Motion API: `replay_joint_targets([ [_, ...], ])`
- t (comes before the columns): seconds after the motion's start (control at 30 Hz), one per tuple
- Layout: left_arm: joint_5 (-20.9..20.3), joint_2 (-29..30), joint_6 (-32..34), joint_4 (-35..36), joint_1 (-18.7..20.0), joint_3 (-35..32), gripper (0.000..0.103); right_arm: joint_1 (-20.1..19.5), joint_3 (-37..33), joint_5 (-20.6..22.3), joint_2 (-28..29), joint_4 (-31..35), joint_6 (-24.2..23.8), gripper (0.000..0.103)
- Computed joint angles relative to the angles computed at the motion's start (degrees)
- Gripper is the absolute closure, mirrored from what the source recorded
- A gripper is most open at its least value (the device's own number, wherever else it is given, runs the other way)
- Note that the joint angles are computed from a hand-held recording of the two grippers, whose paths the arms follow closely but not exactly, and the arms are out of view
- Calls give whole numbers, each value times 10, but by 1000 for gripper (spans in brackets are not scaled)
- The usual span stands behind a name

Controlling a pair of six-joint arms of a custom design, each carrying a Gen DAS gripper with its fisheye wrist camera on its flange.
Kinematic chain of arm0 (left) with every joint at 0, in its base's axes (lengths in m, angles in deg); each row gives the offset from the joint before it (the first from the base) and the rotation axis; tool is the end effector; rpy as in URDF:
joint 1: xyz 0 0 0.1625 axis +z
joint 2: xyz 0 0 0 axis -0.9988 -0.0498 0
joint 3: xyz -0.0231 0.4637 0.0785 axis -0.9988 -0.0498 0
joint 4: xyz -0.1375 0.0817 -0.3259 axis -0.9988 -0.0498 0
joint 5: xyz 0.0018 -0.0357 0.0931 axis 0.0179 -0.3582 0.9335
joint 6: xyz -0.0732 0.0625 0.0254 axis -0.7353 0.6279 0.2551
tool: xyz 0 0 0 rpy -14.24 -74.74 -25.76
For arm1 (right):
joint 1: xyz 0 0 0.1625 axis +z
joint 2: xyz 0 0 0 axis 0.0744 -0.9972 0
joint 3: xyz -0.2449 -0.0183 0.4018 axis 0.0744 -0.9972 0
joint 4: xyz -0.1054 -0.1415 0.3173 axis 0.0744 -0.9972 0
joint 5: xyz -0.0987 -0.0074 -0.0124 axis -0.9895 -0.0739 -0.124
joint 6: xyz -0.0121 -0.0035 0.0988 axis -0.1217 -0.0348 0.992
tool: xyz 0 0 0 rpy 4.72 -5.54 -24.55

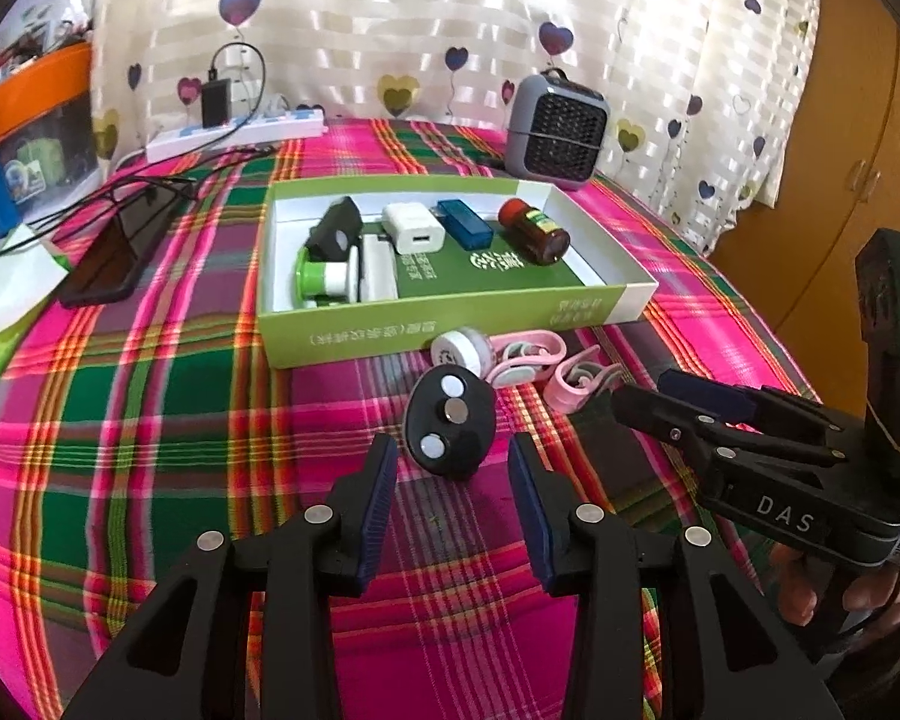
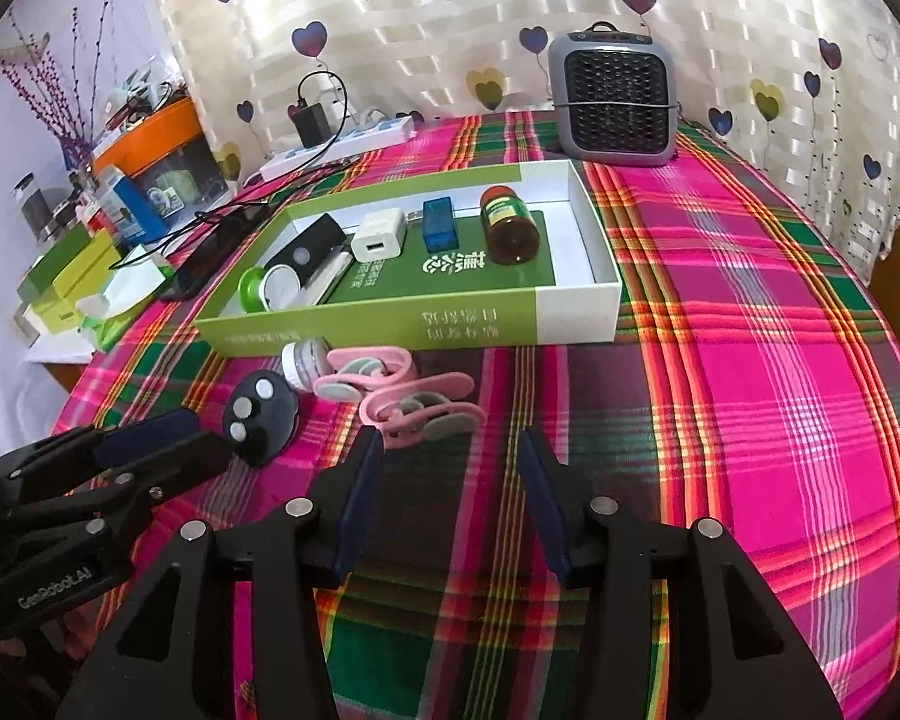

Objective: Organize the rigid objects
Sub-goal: 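Move the left tool to the black round disc while the right tool approaches a pink cable tie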

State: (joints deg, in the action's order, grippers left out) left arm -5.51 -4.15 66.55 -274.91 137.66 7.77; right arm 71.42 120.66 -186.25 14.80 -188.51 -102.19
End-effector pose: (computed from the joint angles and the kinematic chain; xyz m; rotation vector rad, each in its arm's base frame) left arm -0.2598 -0.6238 -0.0900 0.5924 2.4704 -0.8009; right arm -0.0372 -0.6309 0.1840 0.5090 -2.4696 0.8678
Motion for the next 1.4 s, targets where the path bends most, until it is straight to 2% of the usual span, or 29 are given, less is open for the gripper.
replay_joint_targets([
  [0.53, -13, 13, 6, 51, 16, -57, 65, 2, -11, -7, 1, 24, 1, 55],
  [0.83, -50, 6, -10, 53, 29, -55, 65, 1, -37, 21, 3, 72, 11, 55],
  [1.0, -62, 7, -16, 79, 33, -65, 65, 6, -50, 12, 9, 82, 12, 53],
  [1.13, -64, 6, -18, 73, 34, -63, 65, 10, -52, 0, 15, 72, 10, 49],
  [1.4, -50, 4, -22, 60, 33, -55, 65, 20, -63, -21, 25, 64, 12, 49],
])
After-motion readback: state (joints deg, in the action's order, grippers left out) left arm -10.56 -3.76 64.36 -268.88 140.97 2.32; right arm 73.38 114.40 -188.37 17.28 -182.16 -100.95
